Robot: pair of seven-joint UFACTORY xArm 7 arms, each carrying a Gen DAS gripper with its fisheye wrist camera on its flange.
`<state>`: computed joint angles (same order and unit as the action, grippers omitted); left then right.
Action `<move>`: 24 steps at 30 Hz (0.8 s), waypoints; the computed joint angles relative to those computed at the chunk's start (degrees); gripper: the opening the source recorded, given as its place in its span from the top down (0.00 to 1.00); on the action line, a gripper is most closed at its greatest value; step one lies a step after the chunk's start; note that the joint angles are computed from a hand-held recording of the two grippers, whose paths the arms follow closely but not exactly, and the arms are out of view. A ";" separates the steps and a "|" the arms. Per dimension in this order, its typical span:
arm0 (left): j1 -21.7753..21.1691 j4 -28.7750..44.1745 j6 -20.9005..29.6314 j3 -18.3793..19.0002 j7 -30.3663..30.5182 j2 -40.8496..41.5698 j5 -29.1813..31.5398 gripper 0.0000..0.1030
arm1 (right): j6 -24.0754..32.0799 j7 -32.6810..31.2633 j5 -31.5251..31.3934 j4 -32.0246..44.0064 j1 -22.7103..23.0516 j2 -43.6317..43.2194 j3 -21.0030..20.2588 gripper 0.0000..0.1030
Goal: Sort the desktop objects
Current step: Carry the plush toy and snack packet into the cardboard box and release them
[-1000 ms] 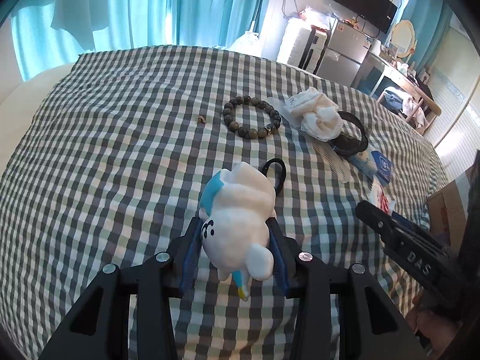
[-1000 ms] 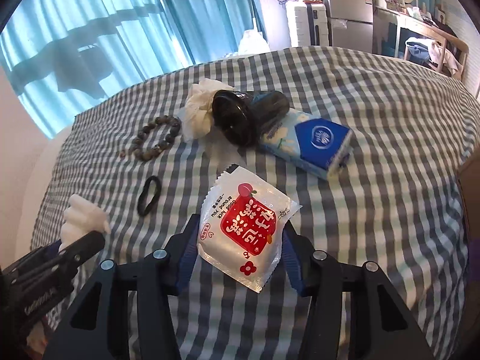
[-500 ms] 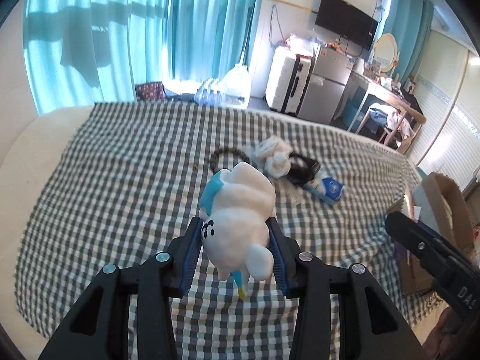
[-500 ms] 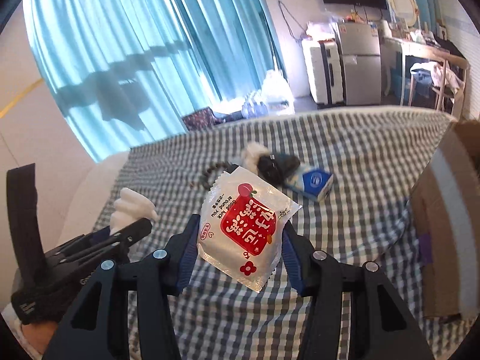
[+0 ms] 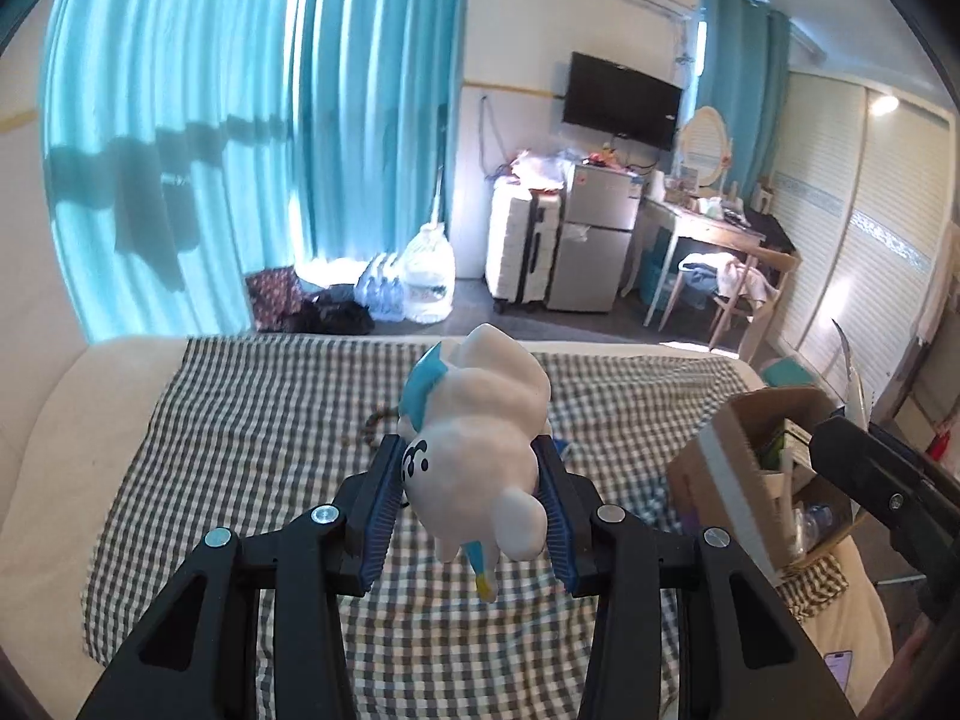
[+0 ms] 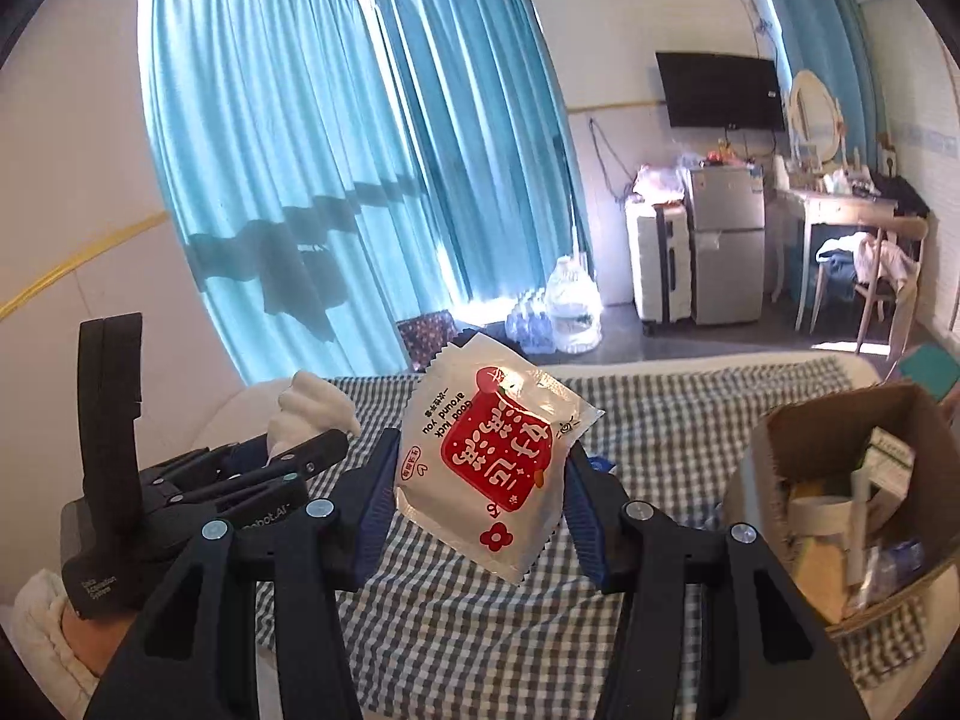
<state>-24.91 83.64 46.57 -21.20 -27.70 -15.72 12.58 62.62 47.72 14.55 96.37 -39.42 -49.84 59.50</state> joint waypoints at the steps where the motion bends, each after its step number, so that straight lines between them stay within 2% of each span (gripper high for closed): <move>1: -0.37 1.13 -0.02 -0.80 -0.17 0.52 0.32 0.58 | 0.81 -0.28 -0.49 -0.16 1.10 -0.57 -1.38 0.51; 4: -2.15 6.27 0.99 -3.68 -1.24 3.95 2.37 0.58 | 4.09 -1.31 -2.51 -0.43 3.91 -1.67 -4.69 0.51; 7: -5.95 12.64 2.28 -6.39 -1.83 9.40 5.51 0.58 | 8.36 -2.10 -4.85 -1.93 7.61 -3.07 -9.01 0.51; 10: -10.38 18.22 2.54 -7.22 -2.63 15.28 4.79 0.58 | 12.07 -2.18 -7.83 -5.10 12.09 -5.28 -13.83 0.51; 13: -15.63 24.62 5.07 -7.82 -4.52 21.61 9.01 0.58 | 14.60 -1.07 -9.99 -9.80 16.94 -8.32 -18.82 0.51; 19: -26.44 37.60 10.69 -5.81 -4.82 35.20 11.87 0.58 | 17.41 0.12 -13.85 -19.58 24.44 -10.62 -24.99 0.50; 24: -33.39 47.98 15.63 -2.88 -0.77 44.83 11.36 0.58 | 18.01 1.97 -16.09 -28.11 30.28 -11.13 -28.90 0.50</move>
